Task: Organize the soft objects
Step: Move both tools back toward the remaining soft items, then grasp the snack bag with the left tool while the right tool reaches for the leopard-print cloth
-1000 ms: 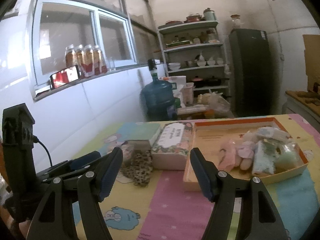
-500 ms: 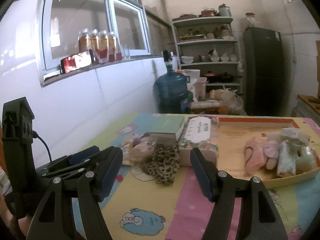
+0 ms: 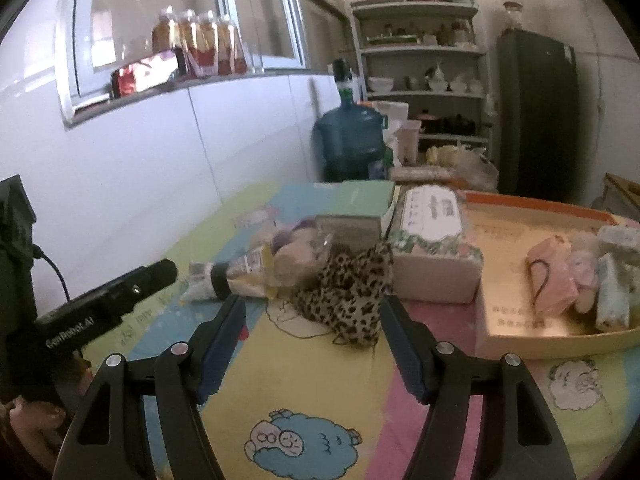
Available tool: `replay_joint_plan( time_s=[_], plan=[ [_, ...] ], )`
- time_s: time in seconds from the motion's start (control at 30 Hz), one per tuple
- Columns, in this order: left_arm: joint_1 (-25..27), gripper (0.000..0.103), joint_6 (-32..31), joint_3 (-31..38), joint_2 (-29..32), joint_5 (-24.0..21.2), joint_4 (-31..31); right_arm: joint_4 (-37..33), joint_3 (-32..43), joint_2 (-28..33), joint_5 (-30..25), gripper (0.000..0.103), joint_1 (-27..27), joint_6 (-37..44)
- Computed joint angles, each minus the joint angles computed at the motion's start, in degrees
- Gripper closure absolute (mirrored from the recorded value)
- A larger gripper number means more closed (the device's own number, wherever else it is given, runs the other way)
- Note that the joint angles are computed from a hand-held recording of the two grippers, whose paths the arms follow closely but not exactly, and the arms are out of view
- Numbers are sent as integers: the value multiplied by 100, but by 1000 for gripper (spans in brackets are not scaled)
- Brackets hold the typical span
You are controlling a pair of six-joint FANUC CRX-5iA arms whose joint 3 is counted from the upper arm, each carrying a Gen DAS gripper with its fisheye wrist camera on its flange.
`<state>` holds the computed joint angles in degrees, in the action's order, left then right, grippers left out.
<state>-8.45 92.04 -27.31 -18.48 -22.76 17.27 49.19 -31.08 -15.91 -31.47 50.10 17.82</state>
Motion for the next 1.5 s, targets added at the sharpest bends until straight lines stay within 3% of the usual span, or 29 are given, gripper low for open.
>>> replay_joint_plan(
  time_s=[0.17, 0.3, 0.43, 0.5, 0.6, 0.7, 0.83, 1.03, 1.13, 1.3, 1.5],
  plan=[
    [191, 43, -561, -74, 64, -68, 450, -316, 205, 191, 69, 31, -29, 295],
    [362, 43, -2865, -166, 404, -503, 2202, -581, 348, 318, 160, 32, -30, 514],
    [522, 43, -4430, 85, 717, -988, 2710, -586, 348, 328, 169, 31, -14, 523],
    [595, 43, -5206, 386, 942, -1452, 2658, -545, 310, 299, 206, 31, -43, 456],
    [526, 43, -5491, 880, 1219, -1747, 1980, -505, 266, 273, 259, 31, -85, 357],
    [414, 43, -5747, 1206, 1452, -1759, 1606, -555, 250, 250, 289, 31, -105, 374],
    [398, 43, -6034, 1776, 1920, -2402, 1431, -580, 199, 183, 294, 31, -111, 399],
    [333, 43, -5813, 2224, 2328, -2859, 886, -511, 22, -6, 300, 31, -208, 268],
    [321, 43, -5661, 2238, 2351, -2823, 711, -531, -40, -71, 301, 31, -267, 235],
    [419, 43, -5568, 2173, 2349, -2923, 969, -654, -47, -85, 335, 31, -322, 294],
    [442, 52, -5345, 1744, 2119, -2430, 1186, -782, 58, 19, 299, 31, -311, 385]
  ],
)
